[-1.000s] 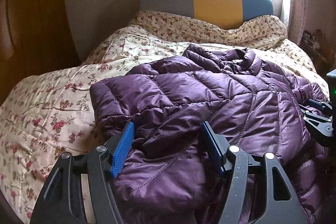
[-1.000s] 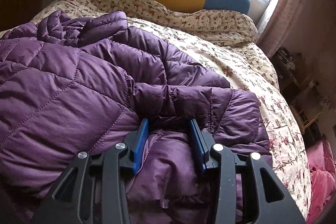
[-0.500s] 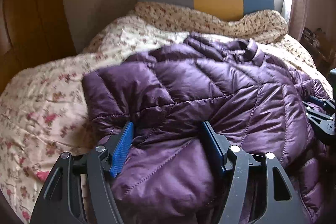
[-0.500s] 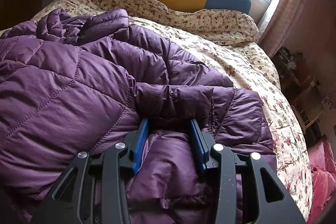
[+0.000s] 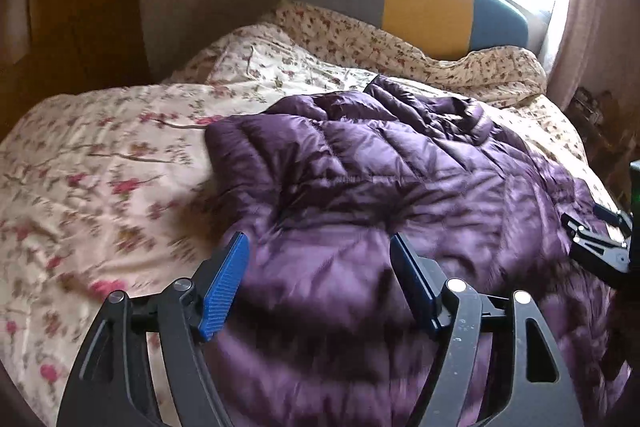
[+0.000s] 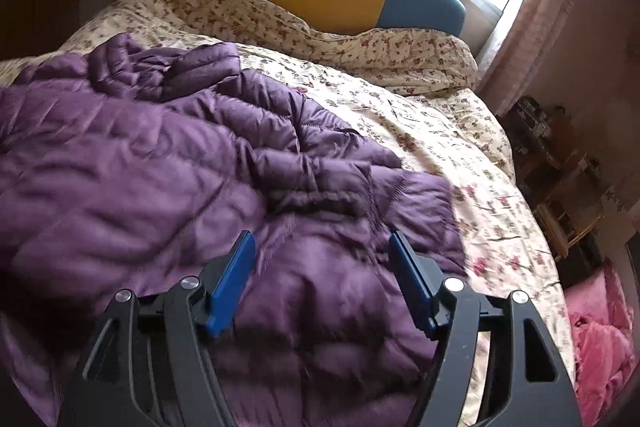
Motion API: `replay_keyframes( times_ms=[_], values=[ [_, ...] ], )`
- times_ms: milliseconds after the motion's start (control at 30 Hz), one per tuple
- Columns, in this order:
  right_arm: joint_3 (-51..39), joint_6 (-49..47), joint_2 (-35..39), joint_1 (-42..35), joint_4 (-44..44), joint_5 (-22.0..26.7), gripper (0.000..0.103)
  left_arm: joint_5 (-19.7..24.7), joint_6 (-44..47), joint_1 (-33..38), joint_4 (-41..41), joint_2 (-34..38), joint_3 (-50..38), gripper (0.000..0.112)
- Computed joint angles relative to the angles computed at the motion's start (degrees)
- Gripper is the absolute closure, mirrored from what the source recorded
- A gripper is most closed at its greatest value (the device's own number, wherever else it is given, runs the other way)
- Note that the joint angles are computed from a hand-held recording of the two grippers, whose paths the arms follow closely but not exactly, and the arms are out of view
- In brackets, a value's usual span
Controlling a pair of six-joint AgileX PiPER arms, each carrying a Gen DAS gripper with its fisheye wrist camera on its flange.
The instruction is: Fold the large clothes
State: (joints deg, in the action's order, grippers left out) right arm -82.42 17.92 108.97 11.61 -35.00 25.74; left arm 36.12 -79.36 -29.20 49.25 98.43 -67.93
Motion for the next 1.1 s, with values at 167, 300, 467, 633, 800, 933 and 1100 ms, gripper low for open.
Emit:
replay_keyframes(
  times_ms=[167, 300, 467, 633, 800, 933, 1100],
  values=[
    [0.4, 2.3, -3.0, 1.0, -4.0, 2.4, 0.028, 2.6, -4.8, -5.5, 2.7, -6.1, 7.0, 0.040],
    [2.2, -0.1, -4.8, -0.2, -0.5, 3.2, 0.028, 5.2, -8.9, -9.7, 3.3, -8.8, 10.7, 0.040],
    [15.2, -3.9, -12.2, -3.4, 1.3, -1.6, 0.023, 6.3, -16.7, -14.3, 4.3, -16.0, 19.0, 0.040],
    [26.2, -17.1, -18.9, -9.4, 12.8, -3.7, 0.023, 9.1, -22.1, -21.4, 3.4, -22.8, 27.2, 0.040],
    [34.8, -32.8, -26.3, -15.1, 25.5, -4.4, 0.025, 11.0, -29.1, -29.6, 1.7, -27.6, 33.3, 0.040],
    [39.8, -46.3, -32.1, -19.9, 36.1, -3.4, 0.027, 12.1, -33.2, -35.7, 0.0, -28.7, 35.2, 0.040],
    [45.3, -63.6, -38.2, -26.9, 47.9, 0.0, 0.032, 13.8, -36.4, -41.2, -1.2, -29.8, 35.5, 0.042]
  ],
)
